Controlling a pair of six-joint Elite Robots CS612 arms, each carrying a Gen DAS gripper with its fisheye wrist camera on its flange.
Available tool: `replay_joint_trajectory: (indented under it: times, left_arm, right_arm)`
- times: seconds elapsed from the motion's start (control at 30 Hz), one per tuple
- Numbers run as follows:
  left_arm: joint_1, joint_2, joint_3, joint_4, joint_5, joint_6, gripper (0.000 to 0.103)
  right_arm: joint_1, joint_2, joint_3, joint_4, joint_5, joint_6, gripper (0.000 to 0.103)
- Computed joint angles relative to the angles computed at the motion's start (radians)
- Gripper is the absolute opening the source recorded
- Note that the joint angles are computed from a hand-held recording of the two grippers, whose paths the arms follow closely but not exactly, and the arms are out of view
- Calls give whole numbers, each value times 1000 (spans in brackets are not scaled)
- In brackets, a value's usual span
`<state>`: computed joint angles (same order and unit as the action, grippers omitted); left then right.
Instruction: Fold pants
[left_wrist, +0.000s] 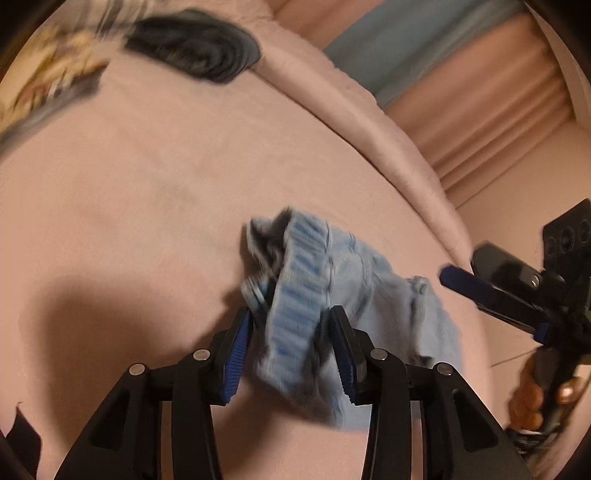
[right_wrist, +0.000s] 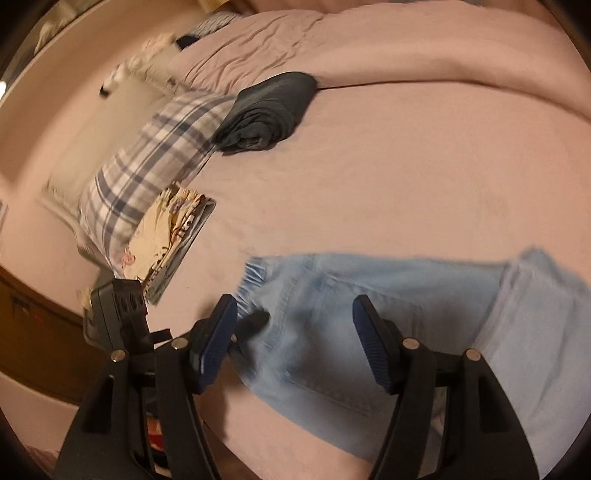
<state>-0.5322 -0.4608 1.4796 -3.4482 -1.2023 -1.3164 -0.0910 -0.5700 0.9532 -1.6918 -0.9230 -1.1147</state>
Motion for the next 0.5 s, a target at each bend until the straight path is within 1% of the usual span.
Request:
replay_joint_trajectory:
  times: [0.03,0.07,0.1,0.17,0.23,0.3,0.37,0.4,0.47,0.5]
  left_arm:
    - [2,10,-1,-47,-16,-19,46]
    - [1,20,3,-93,-21,-43,54]
    - [-2,27,7,-115,2,-52,57]
    - [-2,33,11,-130,39,-56,57]
    - [6,47,3,-170,41,-44,57]
    - [16,53,-8,-182,11,-7,57]
    - [30,47,-18,-148,-43,48,57]
    - [34,42,-17,-140,-49,74,57]
    - [32,26,-7,-120,-26,138,57]
    - [32,21,-2,-128,-26,175,57]
  right_arm:
    - [4,-5,6,5,3,-16,66]
    - [6,-5,6,16,4,-25,66]
    - [9,-3,-1,41,2,-40,66]
    - [13,3,-7,77,-9,-56,66]
    - [15,5,1,70,-27,-43,66]
    - [14,7,1,73,-33,-29,66]
    - [11,8,0,80,-32,-22,66]
    - [10,8,1,78,-33,-19,66]
    - [9,4,9,62,-35,-12,66]
    - [8,3,10,59,-35,-11,66]
